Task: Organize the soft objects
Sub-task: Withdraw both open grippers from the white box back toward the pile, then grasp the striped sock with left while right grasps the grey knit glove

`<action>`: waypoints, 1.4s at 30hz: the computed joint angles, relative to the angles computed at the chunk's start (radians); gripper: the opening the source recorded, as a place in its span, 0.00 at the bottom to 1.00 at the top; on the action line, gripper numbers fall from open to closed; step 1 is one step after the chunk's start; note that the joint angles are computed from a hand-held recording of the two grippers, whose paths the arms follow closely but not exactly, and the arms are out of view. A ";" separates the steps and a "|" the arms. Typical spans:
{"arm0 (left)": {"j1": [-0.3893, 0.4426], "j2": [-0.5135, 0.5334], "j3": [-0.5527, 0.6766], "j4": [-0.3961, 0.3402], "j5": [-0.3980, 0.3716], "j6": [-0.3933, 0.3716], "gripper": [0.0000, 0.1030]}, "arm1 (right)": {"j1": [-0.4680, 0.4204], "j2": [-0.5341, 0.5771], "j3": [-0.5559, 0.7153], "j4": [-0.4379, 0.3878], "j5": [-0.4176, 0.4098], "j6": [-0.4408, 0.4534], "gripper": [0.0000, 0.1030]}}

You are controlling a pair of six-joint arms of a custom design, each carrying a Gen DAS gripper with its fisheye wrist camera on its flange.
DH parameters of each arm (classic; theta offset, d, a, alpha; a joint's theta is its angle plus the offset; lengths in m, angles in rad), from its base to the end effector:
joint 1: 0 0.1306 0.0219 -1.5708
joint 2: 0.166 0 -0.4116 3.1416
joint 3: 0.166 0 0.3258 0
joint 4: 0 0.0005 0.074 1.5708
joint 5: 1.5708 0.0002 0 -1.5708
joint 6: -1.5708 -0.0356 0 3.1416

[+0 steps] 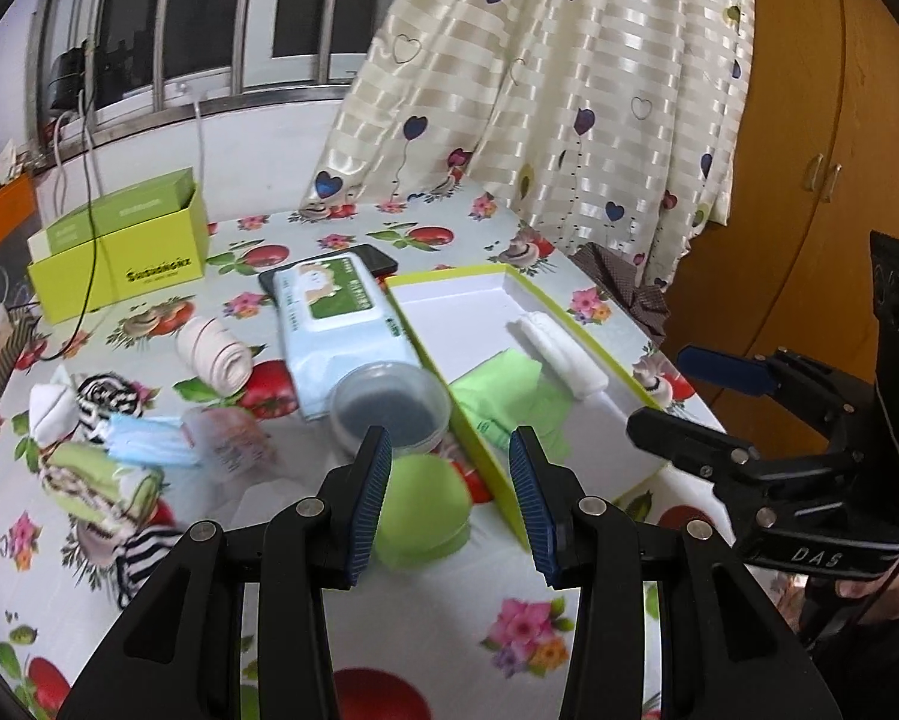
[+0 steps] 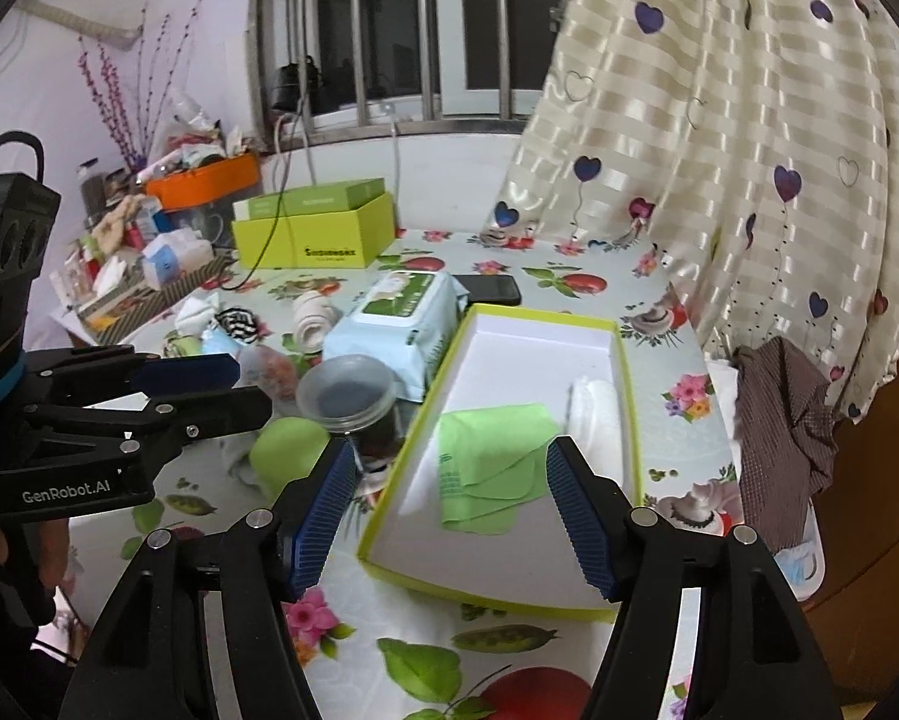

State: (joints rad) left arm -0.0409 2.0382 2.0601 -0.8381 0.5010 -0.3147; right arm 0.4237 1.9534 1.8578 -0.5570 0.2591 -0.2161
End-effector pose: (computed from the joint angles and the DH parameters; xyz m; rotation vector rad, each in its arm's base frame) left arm 0.6619 -0.0447 0.3927 0.6348 2.2171 -0.4575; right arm 0.5936 0.2572 0.3847 -0.0868 2.1973 0.0697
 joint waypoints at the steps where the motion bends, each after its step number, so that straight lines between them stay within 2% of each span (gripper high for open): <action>1: 0.005 -0.004 -0.009 0.004 0.001 -0.001 0.41 | 0.004 0.000 0.002 -0.002 0.004 0.002 0.65; 9: 0.049 -0.031 -0.080 0.035 0.013 0.004 0.41 | 0.030 0.001 0.007 0.000 0.015 0.009 0.65; 18: 0.099 -0.033 -0.103 0.052 0.010 0.026 0.41 | 0.047 0.012 0.027 0.003 -0.005 0.023 0.65; 42: 0.170 0.042 -0.035 0.031 -0.082 0.086 0.41 | 0.059 0.047 0.072 -0.011 -0.055 0.047 0.65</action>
